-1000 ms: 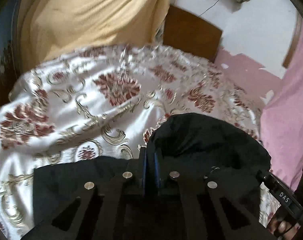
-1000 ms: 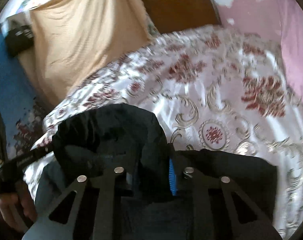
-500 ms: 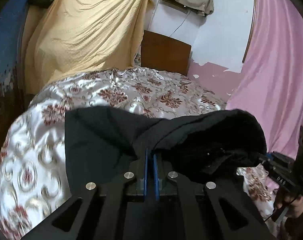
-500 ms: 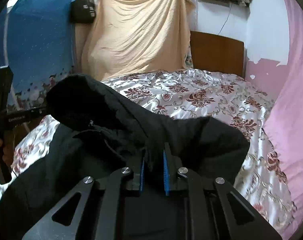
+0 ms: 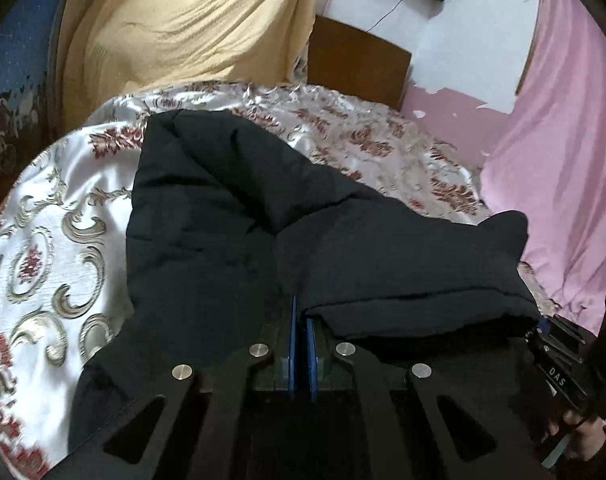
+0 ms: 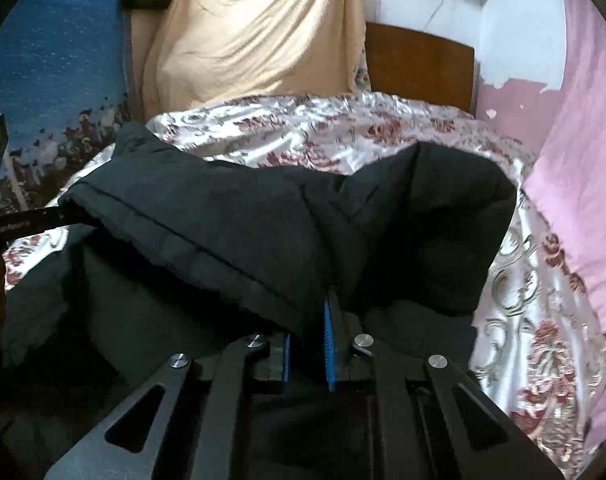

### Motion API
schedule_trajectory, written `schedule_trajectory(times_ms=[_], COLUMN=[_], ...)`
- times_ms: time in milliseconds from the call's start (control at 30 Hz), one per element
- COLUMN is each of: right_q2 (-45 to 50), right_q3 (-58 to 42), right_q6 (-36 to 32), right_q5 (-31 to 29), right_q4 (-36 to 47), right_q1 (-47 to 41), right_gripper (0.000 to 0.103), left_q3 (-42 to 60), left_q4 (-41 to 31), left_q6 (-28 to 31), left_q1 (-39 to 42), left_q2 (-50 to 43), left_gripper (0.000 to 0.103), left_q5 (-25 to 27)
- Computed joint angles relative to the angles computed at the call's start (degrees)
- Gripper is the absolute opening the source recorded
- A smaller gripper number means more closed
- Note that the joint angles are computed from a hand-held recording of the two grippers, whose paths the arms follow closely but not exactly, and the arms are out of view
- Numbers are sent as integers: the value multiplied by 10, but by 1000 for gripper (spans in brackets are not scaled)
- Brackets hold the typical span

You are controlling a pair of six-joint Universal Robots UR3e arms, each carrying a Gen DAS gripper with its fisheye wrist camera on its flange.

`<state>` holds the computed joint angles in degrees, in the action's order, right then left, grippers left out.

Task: Fold large clothes
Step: 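Lift the hem with both tools and fold it toward the collar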

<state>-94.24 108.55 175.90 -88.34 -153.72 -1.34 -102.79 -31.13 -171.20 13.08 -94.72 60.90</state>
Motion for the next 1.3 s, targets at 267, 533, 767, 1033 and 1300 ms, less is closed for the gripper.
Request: schedule_trajectory(times_ms=[267, 533, 767, 1033, 1300], right_q2=[66, -81, -37, 180, 162], right_q3=[12, 81, -28, -174, -91], right_q6=[12, -9, 78, 78, 71], right_q5=[-18, 114, 155, 96, 122], right_q4=[-75, -29, -28, 20, -58], right_q1=[15, -59, -71, 3, -10], right_gripper=[12, 42, 46, 19, 19], left_q3=[30, 13, 19, -13, 103], left_q4=[52, 50, 56, -23, -5], left_q6=[-11, 26, 28, 107, -19], left_q1=[-39, -22, -30, 43, 22], left_q2=[-77, -47, -53, 36, -26], left_gripper=[5, 5, 6, 21, 78], left_q5=[45, 18, 31, -67, -109])
